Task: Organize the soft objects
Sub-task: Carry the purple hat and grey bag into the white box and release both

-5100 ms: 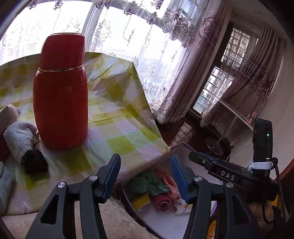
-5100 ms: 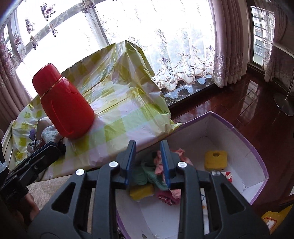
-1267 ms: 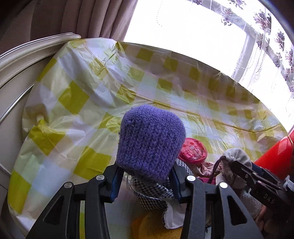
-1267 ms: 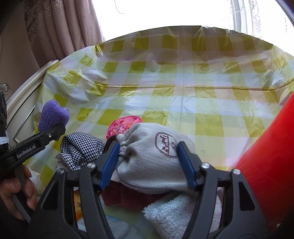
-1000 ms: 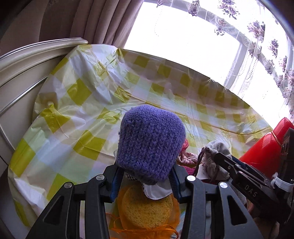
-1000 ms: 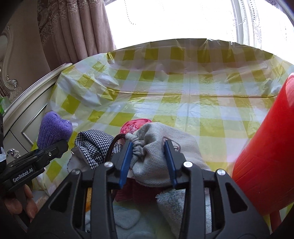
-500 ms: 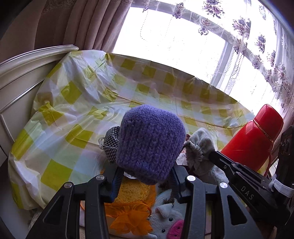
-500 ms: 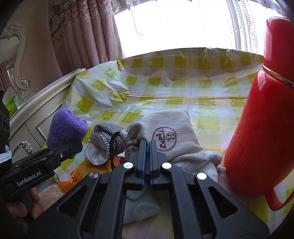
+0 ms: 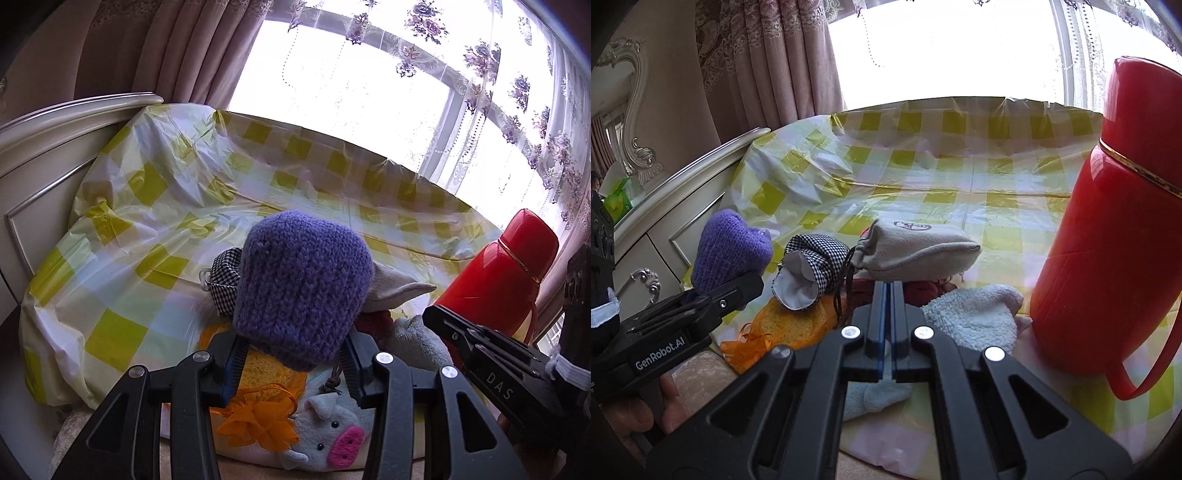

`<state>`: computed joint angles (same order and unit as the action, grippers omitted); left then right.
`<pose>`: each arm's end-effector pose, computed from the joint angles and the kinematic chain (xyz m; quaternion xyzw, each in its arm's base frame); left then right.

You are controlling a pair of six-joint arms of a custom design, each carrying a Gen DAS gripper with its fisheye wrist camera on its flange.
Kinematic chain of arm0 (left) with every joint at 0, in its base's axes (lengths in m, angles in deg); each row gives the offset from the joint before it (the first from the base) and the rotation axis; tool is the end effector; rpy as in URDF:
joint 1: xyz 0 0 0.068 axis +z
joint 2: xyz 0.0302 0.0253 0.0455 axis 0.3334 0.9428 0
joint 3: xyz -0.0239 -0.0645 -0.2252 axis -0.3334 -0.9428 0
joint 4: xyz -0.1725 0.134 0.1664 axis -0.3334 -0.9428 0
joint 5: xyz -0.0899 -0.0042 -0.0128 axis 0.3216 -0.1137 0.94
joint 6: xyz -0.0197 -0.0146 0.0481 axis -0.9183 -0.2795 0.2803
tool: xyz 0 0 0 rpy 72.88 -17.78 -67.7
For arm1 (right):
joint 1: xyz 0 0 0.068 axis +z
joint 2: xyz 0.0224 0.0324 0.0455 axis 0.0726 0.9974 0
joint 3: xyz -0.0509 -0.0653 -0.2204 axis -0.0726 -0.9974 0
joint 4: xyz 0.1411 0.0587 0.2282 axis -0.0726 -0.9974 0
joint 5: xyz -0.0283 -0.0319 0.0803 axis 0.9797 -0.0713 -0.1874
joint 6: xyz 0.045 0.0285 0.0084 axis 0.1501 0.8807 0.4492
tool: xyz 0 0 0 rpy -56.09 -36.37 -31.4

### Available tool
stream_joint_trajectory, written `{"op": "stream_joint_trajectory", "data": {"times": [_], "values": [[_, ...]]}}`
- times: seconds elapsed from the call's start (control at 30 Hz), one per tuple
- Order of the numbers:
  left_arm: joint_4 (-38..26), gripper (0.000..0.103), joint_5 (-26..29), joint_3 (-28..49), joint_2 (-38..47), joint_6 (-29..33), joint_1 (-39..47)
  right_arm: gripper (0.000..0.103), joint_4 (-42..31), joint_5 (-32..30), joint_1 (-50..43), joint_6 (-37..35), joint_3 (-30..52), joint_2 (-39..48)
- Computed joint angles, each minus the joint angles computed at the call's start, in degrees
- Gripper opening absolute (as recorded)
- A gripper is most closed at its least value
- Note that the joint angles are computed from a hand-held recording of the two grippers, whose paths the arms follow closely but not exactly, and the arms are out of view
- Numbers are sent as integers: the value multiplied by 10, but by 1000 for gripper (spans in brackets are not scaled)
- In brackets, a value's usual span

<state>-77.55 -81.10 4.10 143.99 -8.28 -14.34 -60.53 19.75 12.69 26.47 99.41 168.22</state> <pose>0.1866 -0.0939 0.2195 -0.3653 0.8106 0.0377 0.4561 0.3388 0.0754 0.2171 -0.3874 0.7940 0.2887 0.3689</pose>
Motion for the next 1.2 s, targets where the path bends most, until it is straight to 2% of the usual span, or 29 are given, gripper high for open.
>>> {"op": "stream_joint_trajectory", "data": {"times": [0.03,0.07,0.1,0.17,0.3,0.4,0.5,0.53,0.57,0.6,0.8,0.9,1.03,1.2], "values": [[3,46,2,-5,-4,-1,2,13,3,18,8,6,9,5],[8,46,6,-11,-9,0,7,51,-3,30,17,15,27,19],[12,46,12,-16,-14,0,12,103,-3,32,23,28,46,35],[16,46,16,-26,-24,-3,18,103,42,49,39,75,60,54],[25,46,27,-42,-43,-1,28,103,12,84,73,111,175,141],[37,46,38,-52,-50,4,37,103,-71,140,104,92,301,236],[44,47,44,-57,-53,7,44,103,-200,182,126,64,449,349],[45,47,44,-58,-55,5,44,102,-221,173,126,62,468,370],[46,47,45,-61,-58,4,45,88,-221,147,119,62,459,372],[48,47,46,-63,-60,4,47,87,-200,141,116,65,428,358],[37,46,31,-60,-62,-5,38,85,3,79,80,65,156,144],[14,46,4,-42,-48,-21,17,85,63,49,53,60,52,44],[-25,46,-35,-13,-29,-57,-25,85,102,-17,-1,33,-60,-65],[-46,46,-53,21,12,-87,-75,85,82,-71,-74,-5,-115,-127]]}}
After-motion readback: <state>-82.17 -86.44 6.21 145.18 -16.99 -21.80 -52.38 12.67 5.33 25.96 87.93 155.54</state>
